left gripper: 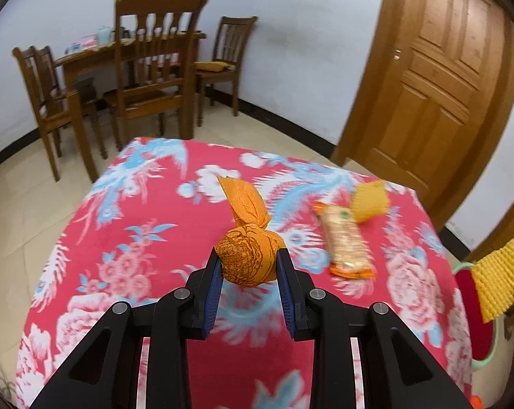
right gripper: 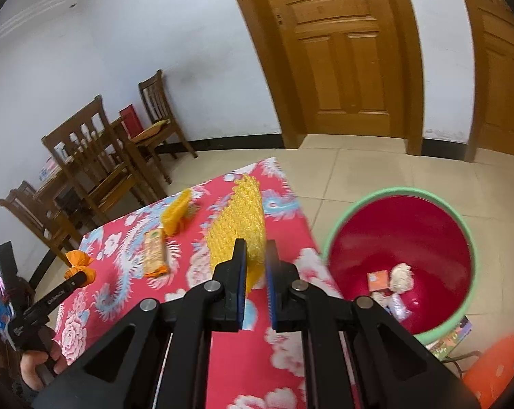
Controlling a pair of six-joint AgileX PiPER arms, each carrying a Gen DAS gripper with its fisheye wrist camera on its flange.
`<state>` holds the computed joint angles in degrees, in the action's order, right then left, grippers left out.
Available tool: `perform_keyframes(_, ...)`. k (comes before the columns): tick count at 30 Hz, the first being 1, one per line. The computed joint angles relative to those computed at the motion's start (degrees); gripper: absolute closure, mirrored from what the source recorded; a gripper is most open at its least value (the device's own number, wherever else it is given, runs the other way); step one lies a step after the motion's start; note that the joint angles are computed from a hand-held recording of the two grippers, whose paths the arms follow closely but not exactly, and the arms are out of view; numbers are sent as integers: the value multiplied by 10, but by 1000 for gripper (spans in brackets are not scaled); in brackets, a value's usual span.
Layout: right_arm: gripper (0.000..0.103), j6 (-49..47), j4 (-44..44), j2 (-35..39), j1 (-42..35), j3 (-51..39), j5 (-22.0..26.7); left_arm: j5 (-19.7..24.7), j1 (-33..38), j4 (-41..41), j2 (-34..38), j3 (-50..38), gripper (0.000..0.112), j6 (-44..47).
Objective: Collect trash
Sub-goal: 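Carry the yellow foam net over the red bucket and open the right tool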
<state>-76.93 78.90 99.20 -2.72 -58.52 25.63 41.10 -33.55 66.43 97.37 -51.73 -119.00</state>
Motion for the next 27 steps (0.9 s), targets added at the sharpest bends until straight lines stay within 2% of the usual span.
perform_keyframes(10,90,-9,-2,25,-90,-8,31,0,-45,-47,34,-92,81,82)
perform_keyframes(27,90,63,-67,114,-165,-76,29,2,-98,-155,156,-315,81,275)
